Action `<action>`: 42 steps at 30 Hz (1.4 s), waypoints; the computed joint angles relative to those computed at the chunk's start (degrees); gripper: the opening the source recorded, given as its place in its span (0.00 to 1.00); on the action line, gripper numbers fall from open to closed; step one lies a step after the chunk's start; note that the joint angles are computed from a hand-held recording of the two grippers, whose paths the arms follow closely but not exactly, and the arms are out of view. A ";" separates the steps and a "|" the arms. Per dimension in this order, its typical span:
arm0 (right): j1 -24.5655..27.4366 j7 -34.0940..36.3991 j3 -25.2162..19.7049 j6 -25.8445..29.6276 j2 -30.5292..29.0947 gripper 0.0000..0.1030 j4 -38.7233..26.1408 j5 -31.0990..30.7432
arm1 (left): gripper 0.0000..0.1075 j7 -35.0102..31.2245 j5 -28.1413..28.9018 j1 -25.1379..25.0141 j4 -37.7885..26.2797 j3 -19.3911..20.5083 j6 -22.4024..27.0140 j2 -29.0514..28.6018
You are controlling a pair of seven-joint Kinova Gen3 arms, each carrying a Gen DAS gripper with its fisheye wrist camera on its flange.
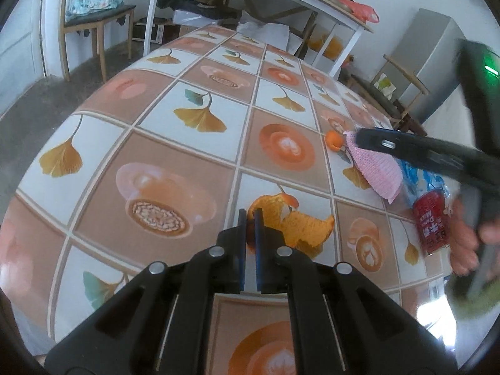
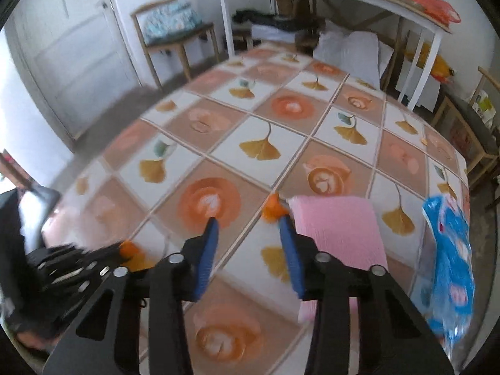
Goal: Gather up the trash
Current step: 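Hold the orange peel with the left gripper while the right reaches toward the pink sponge, then grasp the pink sponge with the right gripper while the left holds the orange peel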
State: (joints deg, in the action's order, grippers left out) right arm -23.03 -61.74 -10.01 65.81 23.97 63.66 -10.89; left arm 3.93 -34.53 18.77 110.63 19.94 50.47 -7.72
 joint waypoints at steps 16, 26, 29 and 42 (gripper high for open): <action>-6.44 -11.29 2.88 12.18 11.64 0.06 -17.07 7.40 | 0.17 3.39 -2.01 -4.72 5.44 4.04 -6.60 -6.00; 0.99 -12.30 -0.86 18.34 12.24 0.06 -22.05 -5.15 | 0.23 0.47 3.14 -10.36 9.03 6.25 -12.22 -10.47; 3.19 -12.06 -2.51 20.64 11.62 0.06 -21.78 -10.04 | 0.27 -2.54 5.41 -11.18 9.48 6.16 -13.56 -11.37; 2.17 -9.71 -3.58 23.45 9.47 0.09 -9.16 -18.44 | 0.47 -16.04 17.90 -13.00 9.44 4.92 -15.46 -13.31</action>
